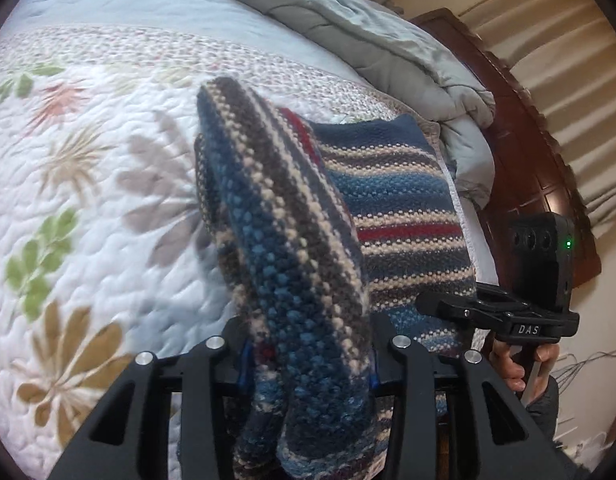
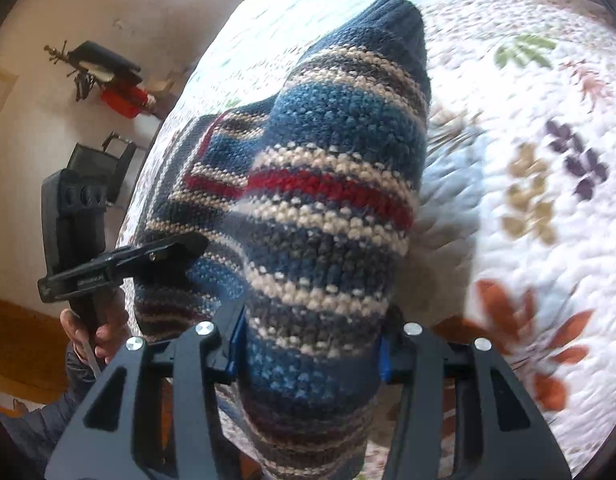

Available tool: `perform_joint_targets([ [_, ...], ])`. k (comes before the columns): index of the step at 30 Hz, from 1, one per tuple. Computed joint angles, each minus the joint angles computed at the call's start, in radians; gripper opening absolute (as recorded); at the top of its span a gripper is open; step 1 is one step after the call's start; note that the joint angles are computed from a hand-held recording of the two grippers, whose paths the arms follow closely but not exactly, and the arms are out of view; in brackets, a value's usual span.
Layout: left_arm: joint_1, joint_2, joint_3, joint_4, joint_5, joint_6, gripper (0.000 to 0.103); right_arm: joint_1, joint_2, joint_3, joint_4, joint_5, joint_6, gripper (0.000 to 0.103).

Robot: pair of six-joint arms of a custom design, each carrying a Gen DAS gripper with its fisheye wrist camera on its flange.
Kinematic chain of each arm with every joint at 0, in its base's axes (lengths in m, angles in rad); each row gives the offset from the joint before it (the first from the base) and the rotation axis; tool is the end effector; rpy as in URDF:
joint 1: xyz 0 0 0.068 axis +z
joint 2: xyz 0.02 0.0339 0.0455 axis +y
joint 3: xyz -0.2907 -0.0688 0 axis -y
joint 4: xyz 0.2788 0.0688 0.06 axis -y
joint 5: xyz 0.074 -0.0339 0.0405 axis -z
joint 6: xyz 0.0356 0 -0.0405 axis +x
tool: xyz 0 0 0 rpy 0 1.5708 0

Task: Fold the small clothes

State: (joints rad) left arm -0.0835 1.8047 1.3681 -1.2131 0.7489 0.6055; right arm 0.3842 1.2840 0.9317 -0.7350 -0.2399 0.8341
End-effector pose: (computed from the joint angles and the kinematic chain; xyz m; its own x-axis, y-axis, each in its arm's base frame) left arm 0.3542 -0.0540 0.2330 -0.8125 0.4863 -0.3215 0.5717 0.5565 -0.6029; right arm 0.2477 0.1093 0.2563 -0.8970 0.4134 -0.1565 0.2946 0.8230 0.4857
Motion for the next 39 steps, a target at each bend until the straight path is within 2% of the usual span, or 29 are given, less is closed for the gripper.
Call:
perform_joint_targets([
  [4, -0.060, 0.021, -0.020, 0.080, -0.013, -0.087, 0.041, -0.109, -0.014, -0.061, 0.014, -0.043, -0.073, 0.048],
  [8, -0.090, 0.058, -0.051, 0.145, -0.061, -0.129, 0.041, -0.158, 0.007, -0.159, 0.096, -0.087, -0.069, 0.050],
  [13, -0.115, 0.098, -0.064, 0.195, -0.067, -0.176, 0.049, -0.174, -0.029, -0.248, 0.186, -0.106, -0.054, 0.056],
  [17, -0.080, 0.090, -0.075, 0.179, -0.072, -0.135, 0.053, -0.188, -0.067, -0.271, 0.176, -0.117, -0.076, 0.065],
  [21, 0.003, 0.043, -0.076, 0.080, -0.077, -0.054, 0.055, -0.157, -0.203, -0.281, 0.087, -0.080, -0.041, 0.074],
  [23, 0.043, -0.029, -0.117, 0.059, -0.096, -0.004, 0.055, -0.134, -0.271, -0.287, 0.031, -0.078, -0.019, 0.074],
  [27, 0.082, -0.196, -0.250, 0.083, -0.162, 0.060, 0.056, 0.017, -0.378, -0.284, -0.102, 0.003, 0.072, 0.074],
  [29, 0.081, -0.269, -0.317, 0.125, -0.203, 0.036, 0.056, 0.136, -0.377, -0.272, -0.114, 0.059, 0.169, 0.075],
  [31, 0.096, -0.307, -0.362, 0.159, -0.231, 0.031, 0.056, 0.209, -0.379, -0.279, -0.102, 0.084, 0.238, 0.072],
  [32, 0.102, -0.317, -0.378, 0.174, -0.239, 0.030, 0.057, 0.236, -0.377, -0.285, -0.092, 0.093, 0.263, 0.060],
  [34, 0.086, -0.330, -0.416, 0.220, -0.277, -0.008, 0.058, 0.267, -0.360, -0.298, -0.063, 0.096, 0.303, 0.047],
  [35, 0.079, -0.321, -0.430, 0.248, -0.312, -0.038, 0.058, 0.278, -0.353, -0.306, -0.054, 0.105, 0.325, 0.046],
  [39, 0.104, -0.252, -0.437, 0.282, -0.318, -0.067, 0.059, 0.288, -0.351, -0.349, -0.022, 0.113, 0.368, 0.041],
])
